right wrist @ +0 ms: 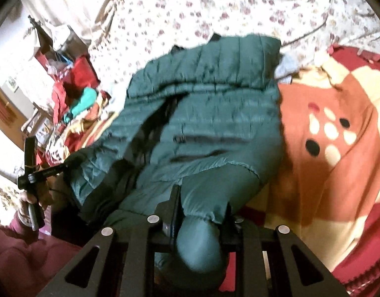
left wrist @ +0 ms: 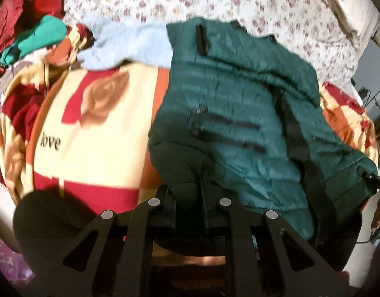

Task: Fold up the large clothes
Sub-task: 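Grasp the jacket hem with both tools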

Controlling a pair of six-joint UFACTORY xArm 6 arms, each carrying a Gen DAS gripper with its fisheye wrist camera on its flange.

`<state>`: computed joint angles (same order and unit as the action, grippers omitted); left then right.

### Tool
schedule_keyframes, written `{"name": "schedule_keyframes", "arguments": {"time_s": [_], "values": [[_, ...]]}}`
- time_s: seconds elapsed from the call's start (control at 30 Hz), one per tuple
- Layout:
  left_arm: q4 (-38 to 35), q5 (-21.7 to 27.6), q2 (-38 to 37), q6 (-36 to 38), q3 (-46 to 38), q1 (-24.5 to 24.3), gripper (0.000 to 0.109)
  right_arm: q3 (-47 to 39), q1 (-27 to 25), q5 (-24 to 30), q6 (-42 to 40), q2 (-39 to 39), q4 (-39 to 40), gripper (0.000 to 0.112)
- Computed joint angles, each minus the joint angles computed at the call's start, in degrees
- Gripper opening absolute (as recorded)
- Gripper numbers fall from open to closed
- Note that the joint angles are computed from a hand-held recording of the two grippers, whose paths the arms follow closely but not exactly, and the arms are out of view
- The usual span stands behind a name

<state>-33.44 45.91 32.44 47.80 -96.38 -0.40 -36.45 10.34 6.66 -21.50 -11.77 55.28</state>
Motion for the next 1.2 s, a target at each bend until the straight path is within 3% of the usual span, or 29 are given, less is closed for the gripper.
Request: {"name": "schedule_keyframes", "arguments": {"time_s": [0.67, 1.2], "values": [[-4.57, -3.00, 5.67, -2.99, -12.80, -2.05, 0.014, -11.49, -3.82, -4.24, -14.93, 6.27, 15.31, 0.021], [-2.60, -4.69, 12.35, -8.23, -24.33, -4.28, 0.014, -16.13, -6.82, -4.77, -4.60, 10.61, 2.24, 0.021]]}}
